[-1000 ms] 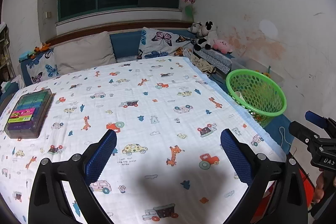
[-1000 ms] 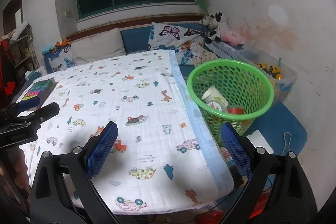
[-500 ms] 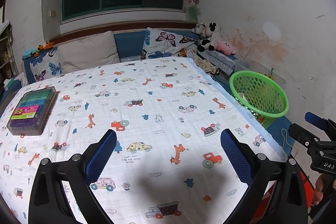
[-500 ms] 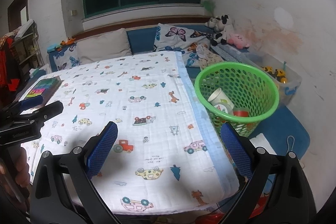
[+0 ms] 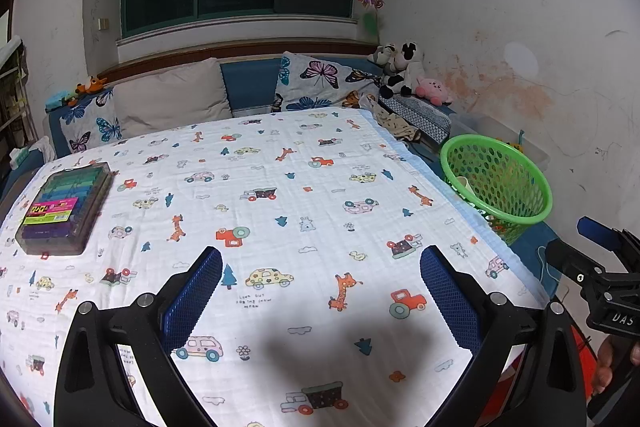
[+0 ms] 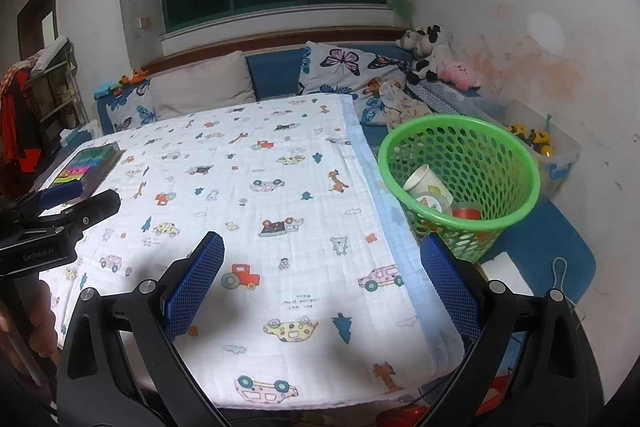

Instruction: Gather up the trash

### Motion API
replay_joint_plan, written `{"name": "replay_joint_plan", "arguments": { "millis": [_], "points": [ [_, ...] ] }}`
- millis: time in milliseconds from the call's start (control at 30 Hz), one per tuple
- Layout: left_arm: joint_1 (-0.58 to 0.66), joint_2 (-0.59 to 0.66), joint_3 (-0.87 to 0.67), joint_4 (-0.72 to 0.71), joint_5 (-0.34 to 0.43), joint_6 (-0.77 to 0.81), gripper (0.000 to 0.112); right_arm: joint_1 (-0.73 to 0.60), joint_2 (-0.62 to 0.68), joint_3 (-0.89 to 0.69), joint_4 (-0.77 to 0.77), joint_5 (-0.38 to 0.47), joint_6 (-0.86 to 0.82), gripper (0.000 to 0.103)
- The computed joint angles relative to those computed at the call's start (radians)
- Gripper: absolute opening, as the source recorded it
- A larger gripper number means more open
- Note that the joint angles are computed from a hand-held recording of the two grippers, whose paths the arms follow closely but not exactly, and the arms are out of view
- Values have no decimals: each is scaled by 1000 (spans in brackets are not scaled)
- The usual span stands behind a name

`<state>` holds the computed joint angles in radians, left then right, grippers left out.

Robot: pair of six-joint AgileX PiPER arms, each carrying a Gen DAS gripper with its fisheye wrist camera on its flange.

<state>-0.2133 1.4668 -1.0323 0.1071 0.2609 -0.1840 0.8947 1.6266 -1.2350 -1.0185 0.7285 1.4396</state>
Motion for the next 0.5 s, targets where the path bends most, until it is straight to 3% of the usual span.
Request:
{"name": "replay_joint_plan", "arguments": {
  "millis": [333,500],
  "points": [
    [11,-2,6,-38,-7,35,96,2,8,-4,-5,-16,-3,98],
    [10,-5,10,43,-14,-48,96,2,9,-3,-7,-23,-2,98]
  ]
}}
